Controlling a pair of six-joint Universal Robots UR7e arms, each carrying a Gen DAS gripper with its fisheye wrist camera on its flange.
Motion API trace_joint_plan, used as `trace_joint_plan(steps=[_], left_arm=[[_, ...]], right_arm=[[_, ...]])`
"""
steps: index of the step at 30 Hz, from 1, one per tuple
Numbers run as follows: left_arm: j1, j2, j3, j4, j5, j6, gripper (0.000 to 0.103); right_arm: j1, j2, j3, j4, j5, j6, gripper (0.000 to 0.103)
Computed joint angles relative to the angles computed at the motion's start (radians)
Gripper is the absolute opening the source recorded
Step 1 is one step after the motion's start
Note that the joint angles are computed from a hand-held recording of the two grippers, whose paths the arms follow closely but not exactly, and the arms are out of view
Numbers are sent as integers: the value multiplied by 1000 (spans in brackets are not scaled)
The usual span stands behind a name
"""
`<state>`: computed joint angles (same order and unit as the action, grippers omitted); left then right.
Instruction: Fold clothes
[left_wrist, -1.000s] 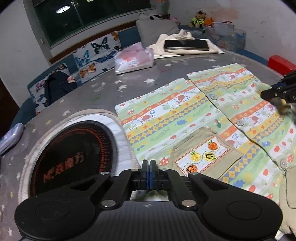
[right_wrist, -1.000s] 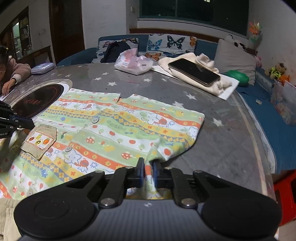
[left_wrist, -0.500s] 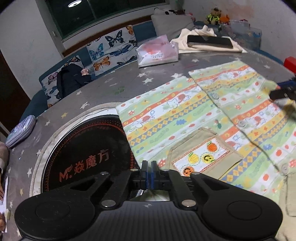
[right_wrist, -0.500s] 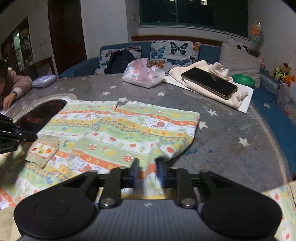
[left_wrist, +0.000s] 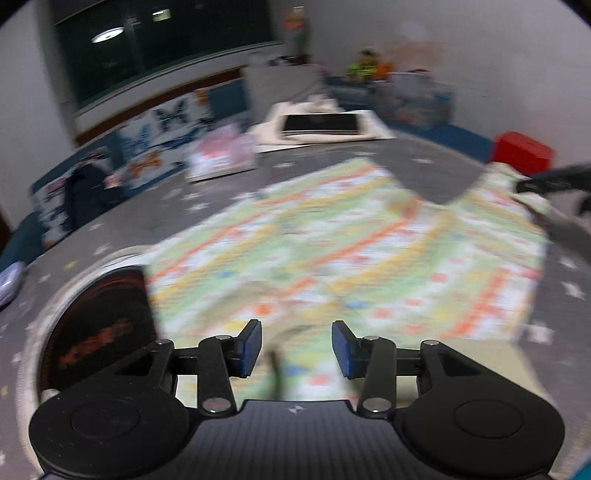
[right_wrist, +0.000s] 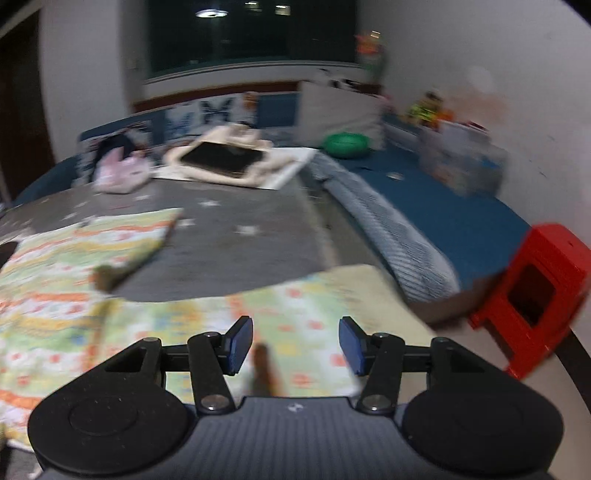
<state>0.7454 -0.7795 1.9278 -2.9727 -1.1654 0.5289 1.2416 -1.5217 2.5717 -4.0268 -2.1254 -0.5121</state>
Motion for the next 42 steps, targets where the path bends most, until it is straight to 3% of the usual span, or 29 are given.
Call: trace_joint_plan(steps=[3,6,10,16,18,25,27,30,34,37,42], left_arm=[[-22,-13,34,22,-71,21,45],[-36,-12,54,54,-115,26,45],[-51,-8,84,64,-132,60,45],[-43,-22,85,102,-162,71,44],[-38,-27,85,113,-173,78,43],[-22,-31,67,149,-205,104,43],[-16,-33,61,162,-215,111,43],[-7,-34,54,178,-232,121,43],[1,-34,49,187,-248,134,43],[4,-34,45,191,-252,131,45],[7,-34,47,185,-258,145,45]], right_arm=[[-21,-5,-11,5,-60,-13,52],[8,49,-36,-91,-151,-54,53],[47,25,-28,-50,-57,-50,53],[67,8,-114,255,157,0,49],[68,29,-165,320,194,18,46],[79,186,-398,489,163,49,32],[76,215,-435,510,157,43,18],[87,252,-470,482,126,-12,2],[121,350,-540,313,-2,-192,2],[116,318,-529,367,21,-169,3],[104,147,-375,541,206,-99,8]])
